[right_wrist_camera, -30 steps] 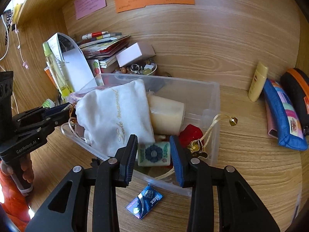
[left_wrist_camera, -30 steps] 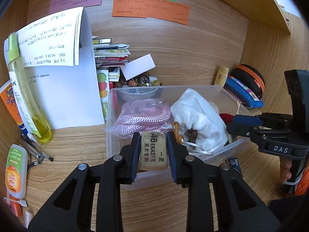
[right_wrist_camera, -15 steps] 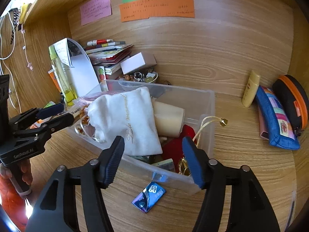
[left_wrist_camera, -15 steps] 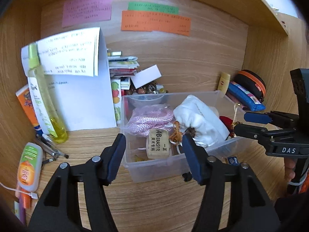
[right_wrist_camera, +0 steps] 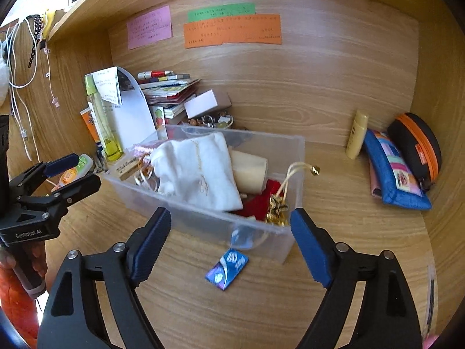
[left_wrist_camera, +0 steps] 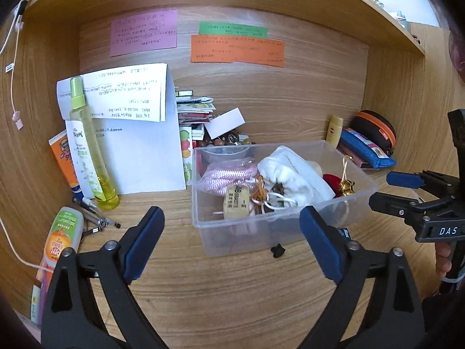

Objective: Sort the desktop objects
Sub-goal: 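Move the right gripper to the blue Max box while left approaches black rubber piece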

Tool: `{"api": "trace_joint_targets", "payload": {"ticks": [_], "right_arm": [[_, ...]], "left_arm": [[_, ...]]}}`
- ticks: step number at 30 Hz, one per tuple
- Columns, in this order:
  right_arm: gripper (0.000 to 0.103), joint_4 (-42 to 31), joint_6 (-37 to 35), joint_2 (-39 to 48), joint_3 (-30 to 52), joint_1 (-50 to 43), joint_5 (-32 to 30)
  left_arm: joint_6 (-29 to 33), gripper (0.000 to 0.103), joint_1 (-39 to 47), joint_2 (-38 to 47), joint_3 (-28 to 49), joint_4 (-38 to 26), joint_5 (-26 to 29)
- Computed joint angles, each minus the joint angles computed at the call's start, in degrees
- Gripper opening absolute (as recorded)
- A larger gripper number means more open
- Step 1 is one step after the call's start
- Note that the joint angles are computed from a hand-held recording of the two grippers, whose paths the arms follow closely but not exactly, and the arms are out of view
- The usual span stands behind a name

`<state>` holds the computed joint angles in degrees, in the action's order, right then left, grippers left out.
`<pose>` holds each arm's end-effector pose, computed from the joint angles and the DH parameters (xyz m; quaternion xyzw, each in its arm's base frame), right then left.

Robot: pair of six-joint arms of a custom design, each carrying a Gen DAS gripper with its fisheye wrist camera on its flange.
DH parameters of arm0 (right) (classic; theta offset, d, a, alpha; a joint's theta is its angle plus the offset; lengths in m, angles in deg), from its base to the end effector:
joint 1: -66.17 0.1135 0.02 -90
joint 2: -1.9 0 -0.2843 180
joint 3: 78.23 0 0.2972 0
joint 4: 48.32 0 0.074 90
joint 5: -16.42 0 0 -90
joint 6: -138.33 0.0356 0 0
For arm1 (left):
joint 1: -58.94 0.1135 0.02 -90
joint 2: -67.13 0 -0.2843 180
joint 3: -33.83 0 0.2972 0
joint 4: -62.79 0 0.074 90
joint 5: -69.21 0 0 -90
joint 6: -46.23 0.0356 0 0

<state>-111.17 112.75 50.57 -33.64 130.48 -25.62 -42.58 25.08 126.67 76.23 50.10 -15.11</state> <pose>0.0962 0.1391 0.2158 0.0821 0.8952 -0.0076 0.4381 0.2096 -0.1449 0.2165 0.2839 0.8166 -0.1820 0.4684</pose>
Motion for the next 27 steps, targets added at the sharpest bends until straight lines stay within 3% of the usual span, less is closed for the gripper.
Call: {"api": "trace_joint_targets", "payload": {"ticks": [8, 19, 27], "right_arm": [[0.082, -0.97, 6.88, 3.13, -2.20, 1.58, -3.38], [0.082, 9.18, 1.04, 10.72, -4.72, -6.07, -12.29], [0.079, 11.86, -1.14, 15.34, -3.92, -9.02, -13.88]], "left_arm": [[-0.73, 0.098, 0.31, 0.23, -1.57, -2.19, 2.08], [-2.26, 0.098, 0.83, 6.92, -1.16, -3.93, 4.72], [-2.41, 0.098, -1.69, 12.22, 1.90, -4.05, 4.09]]}}
